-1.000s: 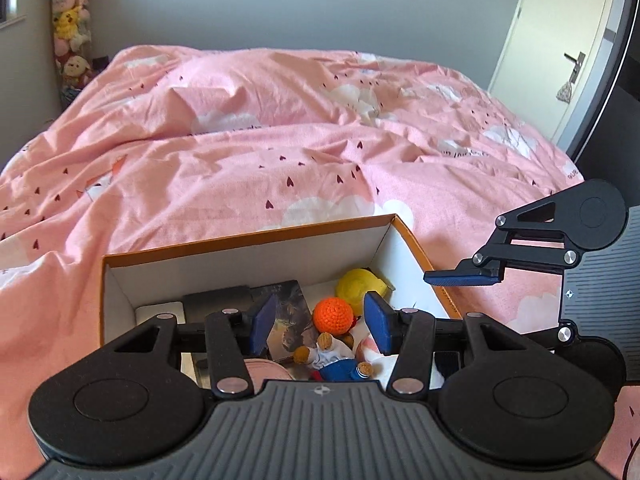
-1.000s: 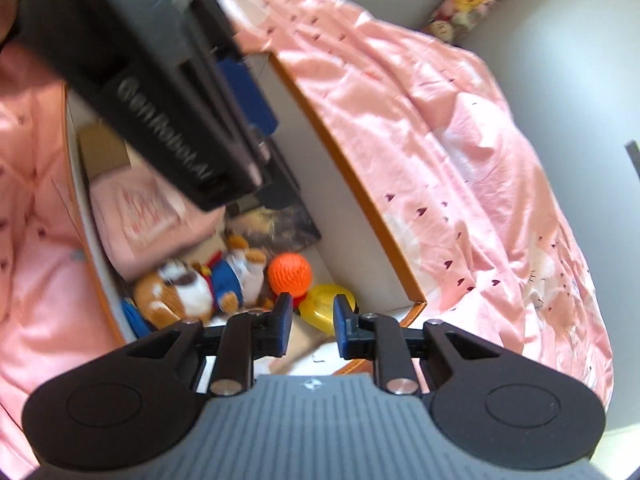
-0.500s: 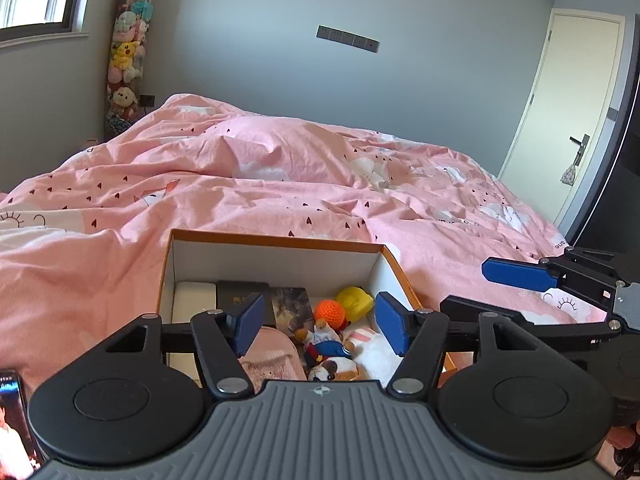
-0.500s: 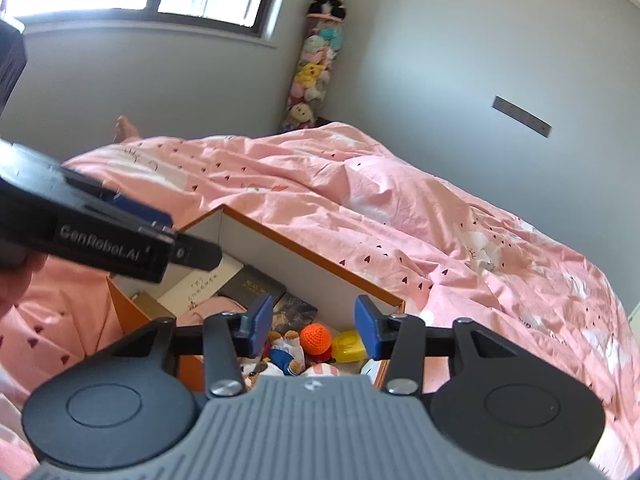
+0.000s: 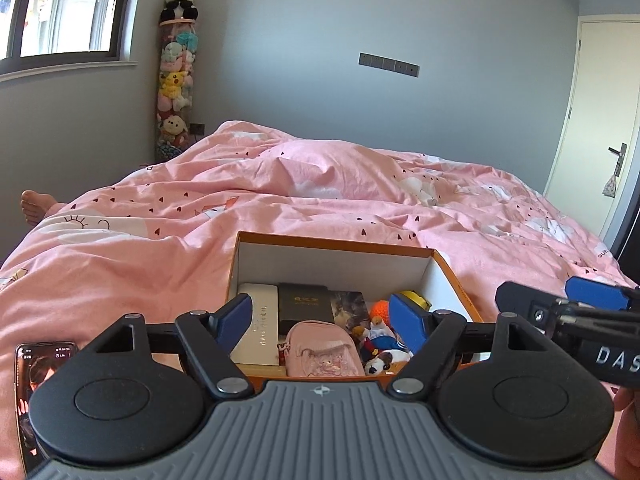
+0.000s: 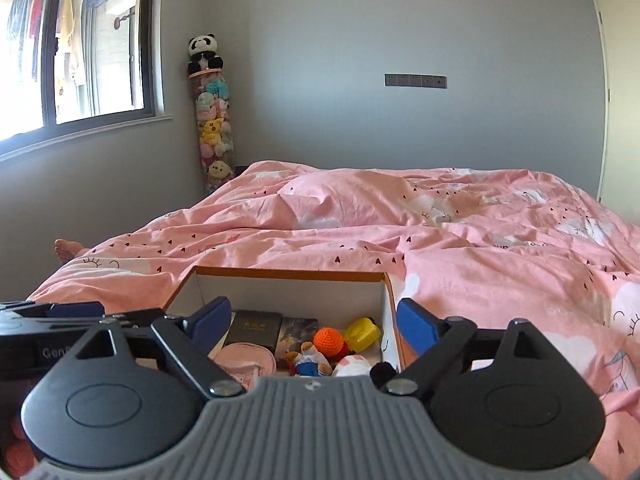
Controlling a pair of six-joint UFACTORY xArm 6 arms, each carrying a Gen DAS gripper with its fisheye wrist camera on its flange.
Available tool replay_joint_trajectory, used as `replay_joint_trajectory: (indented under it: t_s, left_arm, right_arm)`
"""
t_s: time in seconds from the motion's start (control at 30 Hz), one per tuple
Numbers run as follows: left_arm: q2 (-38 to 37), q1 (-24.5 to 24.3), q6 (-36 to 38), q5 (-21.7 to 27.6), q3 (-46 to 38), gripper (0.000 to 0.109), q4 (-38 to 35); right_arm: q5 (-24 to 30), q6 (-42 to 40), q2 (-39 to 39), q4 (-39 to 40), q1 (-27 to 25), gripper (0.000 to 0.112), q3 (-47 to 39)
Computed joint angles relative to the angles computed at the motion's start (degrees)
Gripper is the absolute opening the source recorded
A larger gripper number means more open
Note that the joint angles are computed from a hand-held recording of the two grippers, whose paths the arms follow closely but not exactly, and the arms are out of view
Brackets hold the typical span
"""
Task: Organize objects
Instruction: 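Open the left gripper and withdraw both grippers away from the box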
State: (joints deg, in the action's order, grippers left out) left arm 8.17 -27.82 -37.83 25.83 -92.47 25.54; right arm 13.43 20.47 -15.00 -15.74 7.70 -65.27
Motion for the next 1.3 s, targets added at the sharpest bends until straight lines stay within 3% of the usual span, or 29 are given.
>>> replay_joint_trajectory:
  t_s: [0.13,0.27,0.47,0.67,0.97,1.3]
  left_arm:
    - [-0.7,-0.2,-2.9,0.0,1.3,0.090,6.6]
    - [-0.9,-0.4,-5.5,0.1,2.1,0.090,10.5]
    - [-0.4,-0.7,-3.9,1.0,2.5,0.092,8.8]
    - [0.0,-1.2,-0.2,3.5,2.6,0.092,4.5]
    - [1.2,-1.8,3.4,8.2,0.7,0.092,0.8]
    - [1.5,-1.8,5.5,8.5,0.3,0.092,-1.3]
  right_arm:
    - [1.0,0.9,0.0,-0.7,1.0,0.096,0.6]
    - [3.2,6.5,0.7,-8.2,1.5,0.100,0.0]
    - [9.6,7.5,2.0,-8.4,1.7,0.100,-1.6]
    - [11.9,1.6,2.6,0.4,1.2,0.101,-1.5]
    - [11.9,-0.8,2.7,4.1,0.8,0.101,-0.8]
    - [11.5,-0.5,2.4,4.6,0.6,0.101,-0.3]
